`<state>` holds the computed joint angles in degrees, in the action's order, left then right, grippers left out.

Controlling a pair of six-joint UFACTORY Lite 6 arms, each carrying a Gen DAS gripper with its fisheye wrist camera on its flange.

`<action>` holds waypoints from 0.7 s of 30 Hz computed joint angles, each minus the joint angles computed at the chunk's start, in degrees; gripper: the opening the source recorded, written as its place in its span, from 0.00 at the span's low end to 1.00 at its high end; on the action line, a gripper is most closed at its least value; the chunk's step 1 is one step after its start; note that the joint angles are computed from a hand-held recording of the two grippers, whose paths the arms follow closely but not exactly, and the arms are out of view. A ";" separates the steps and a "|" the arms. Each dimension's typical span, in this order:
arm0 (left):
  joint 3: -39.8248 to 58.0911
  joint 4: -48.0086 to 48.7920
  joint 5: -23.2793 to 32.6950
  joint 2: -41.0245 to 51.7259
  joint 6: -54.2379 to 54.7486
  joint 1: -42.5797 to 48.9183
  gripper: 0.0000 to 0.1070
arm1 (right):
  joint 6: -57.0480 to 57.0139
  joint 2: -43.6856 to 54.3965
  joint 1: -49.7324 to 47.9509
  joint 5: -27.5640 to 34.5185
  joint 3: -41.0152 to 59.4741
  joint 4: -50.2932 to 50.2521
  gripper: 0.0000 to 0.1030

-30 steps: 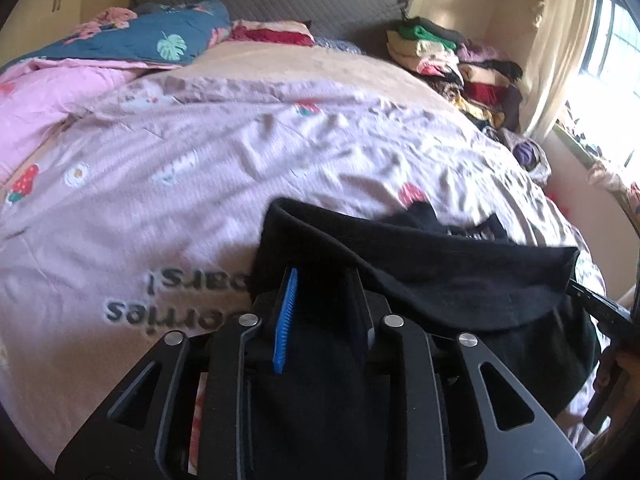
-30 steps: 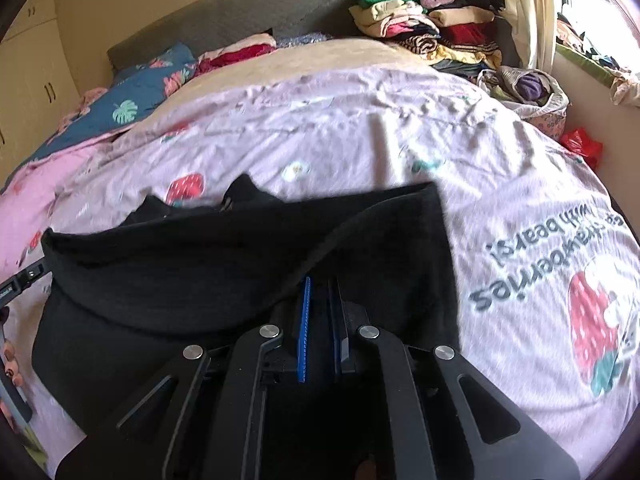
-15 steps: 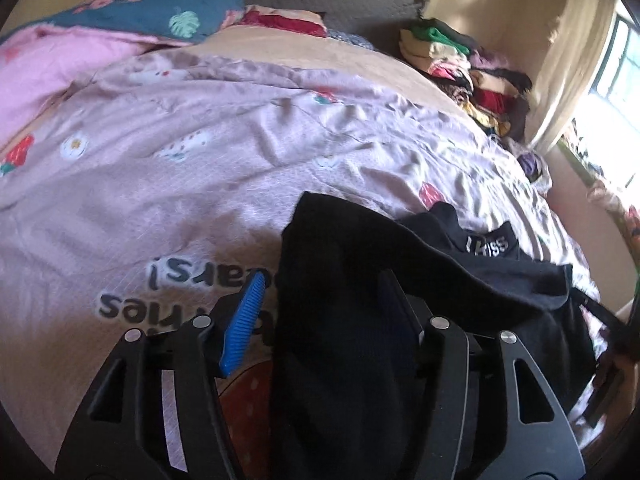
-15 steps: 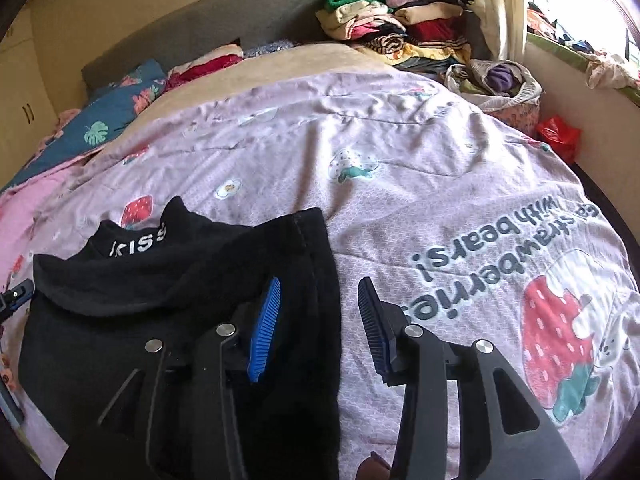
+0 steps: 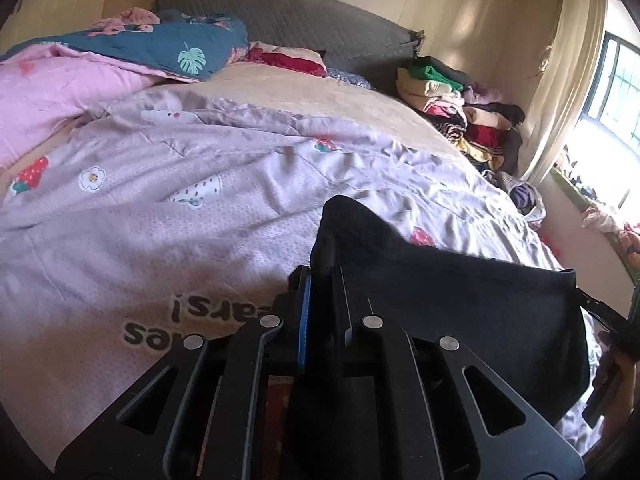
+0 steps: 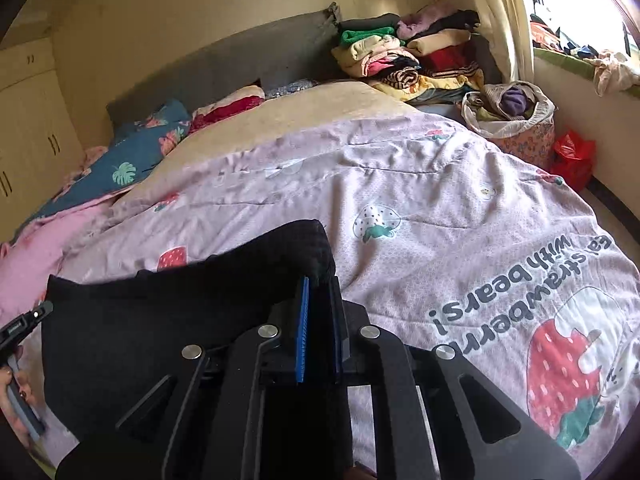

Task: Fold small clothes

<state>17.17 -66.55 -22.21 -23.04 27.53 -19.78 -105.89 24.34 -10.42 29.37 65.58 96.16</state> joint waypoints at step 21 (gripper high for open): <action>-2.60 -5.95 -1.43 0.99 0.07 -3.55 0.34 | -5.89 -1.78 1.77 -6.84 -4.01 5.21 0.43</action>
<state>14.57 -72.51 -23.64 -22.05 27.60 -23.33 -111.78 22.56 -8.65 22.53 61.57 101.36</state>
